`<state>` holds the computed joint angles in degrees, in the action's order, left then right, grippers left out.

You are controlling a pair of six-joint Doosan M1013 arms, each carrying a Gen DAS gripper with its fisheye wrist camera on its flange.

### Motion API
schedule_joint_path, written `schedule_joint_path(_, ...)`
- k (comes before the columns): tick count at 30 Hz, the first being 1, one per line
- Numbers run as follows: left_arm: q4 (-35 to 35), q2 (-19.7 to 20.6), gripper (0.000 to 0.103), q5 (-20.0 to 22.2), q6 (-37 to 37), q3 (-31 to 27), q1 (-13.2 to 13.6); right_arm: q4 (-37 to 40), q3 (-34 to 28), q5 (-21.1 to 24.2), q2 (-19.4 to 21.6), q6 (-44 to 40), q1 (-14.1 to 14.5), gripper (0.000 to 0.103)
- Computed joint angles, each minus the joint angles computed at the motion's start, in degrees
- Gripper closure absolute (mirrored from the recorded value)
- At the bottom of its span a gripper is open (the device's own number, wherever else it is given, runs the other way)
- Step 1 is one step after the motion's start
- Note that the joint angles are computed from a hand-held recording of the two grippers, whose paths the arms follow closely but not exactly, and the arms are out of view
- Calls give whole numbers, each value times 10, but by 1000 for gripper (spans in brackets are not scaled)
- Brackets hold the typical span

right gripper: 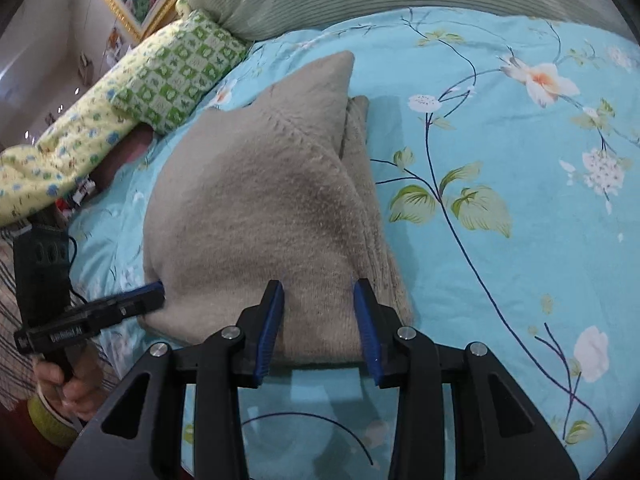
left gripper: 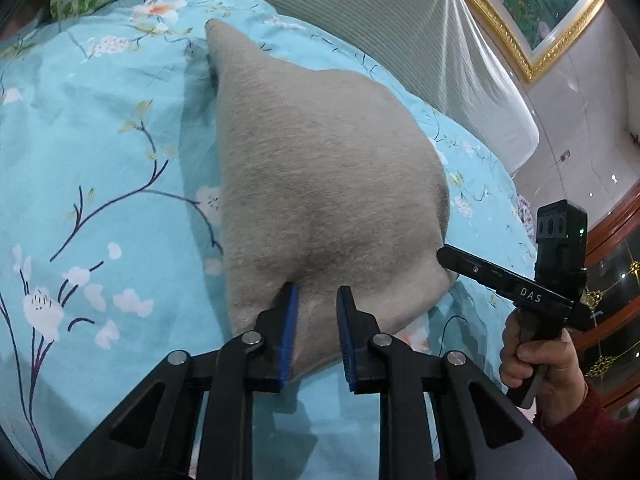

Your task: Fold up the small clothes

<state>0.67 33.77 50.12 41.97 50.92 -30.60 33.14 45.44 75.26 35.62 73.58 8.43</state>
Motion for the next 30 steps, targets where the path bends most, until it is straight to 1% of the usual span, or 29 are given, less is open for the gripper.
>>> schedule_joint_path(2, 2, -1, 86, 4, -5, 0, -2, 11, 11, -7, -4, -13, -3, 65)
schedule_joint_path(3, 9, 0, 85, 17, -6, -6, -4, 12, 14, -7, -6, -13, -4, 65)
schedule_joint_path(5, 19, -1, 81, 37, -17, -16, -6, 4, 8, 7, -6, 0, -4, 65)
schedule_joint_path(6, 23, -1, 77, 42, -22, -20, -7, -3, 4, 13, -7, 9, -4, 65)
schedule_joint_path(8, 54, 4, 66, 63, -23, -46, -11, 8, -4, 16, -10, 22, -7, 64)
schedule_joint_path(10, 106, 12, 38, 88, -31, -81, -16, 33, -14, 0, -14, 20, -10, 64)
schedule_joint_path(12, 118, 22, 38, 84, -23, -110, -13, 40, -34, -12, -10, 23, -8, 64)
schedule_joint_path(14, 134, 40, 38, 88, -20, -148, -9, 53, -73, -11, 9, 24, -3, 64)
schedule_joint_path(15, 134, 48, 39, 76, -14, -160, -5, 50, -89, -13, 18, 26, 1, 64)
schedule_joint_path(16, 118, 54, 40, 70, -5, -167, 0, 44, -110, -10, 30, 31, 6, 64)
schedule_joint_path(17, 96, 64, 42, 78, 3, -181, 6, 41, -139, 5, 48, 45, 10, 64)
schedule_joint_path(18, 71, 76, 50, 87, 8, -197, 13, 37, -159, 15, 61, 57, 14, 64)
schedule_joint_path(19, 54, 82, 57, 85, 15, -205, 16, 25, -187, 29, 80, 67, 19, 64)
schedule_joint_path(20, 36, 90, 59, 92, 25, -213, 21, 15, -206, 38, 91, 76, 22, 65)
schedule_joint_path(21, 33, 107, 63, 120, 26, -239, 23, 4, -220, 45, 101, 84, 25, 68)
schedule_joint_path(22, 35, 120, 78, 144, 21, -260, 23, -8, -244, 60, 117, 92, 28, 72)
schedule_joint_path(23, 37, 126, 86, 156, 14, -267, 24, -19, -260, 72, 127, 97, 30, 75)
schedule_joint_path(24, 33, 125, 96, 154, 9, -258, 27, -33, -276, 87, 136, 101, 31, 80)
schedule_joint_path(25, 18, 118, 97, 138, 4, -238, 31, -46, -292, 104, 146, 104, 33, 82)
schedule_joint_path(26, 4, 111, 97, 118, 4, -218, 34, -54, -296, 114, 151, 100, 35, 83)
schedule_joint_path(27, 3, 108, 97, 112, 9, -211, 34, -56, -282, 108, 146, 90, 35, 84)
schedule_joint_path(28, 14, 113, 97, 125, 16, -221, 32, -56, -262, 96, 138, 84, 35, 84)
schedule_joint_path(29, 26, 123, 97, 147, 25, -242, 28, -52, -240, 80, 128, 75, 34, 85)
schedule_joint_path(30, 39, 133, 97, 171, 31, -267, 25, -47, -234, 75, 125, 74, 32, 85)
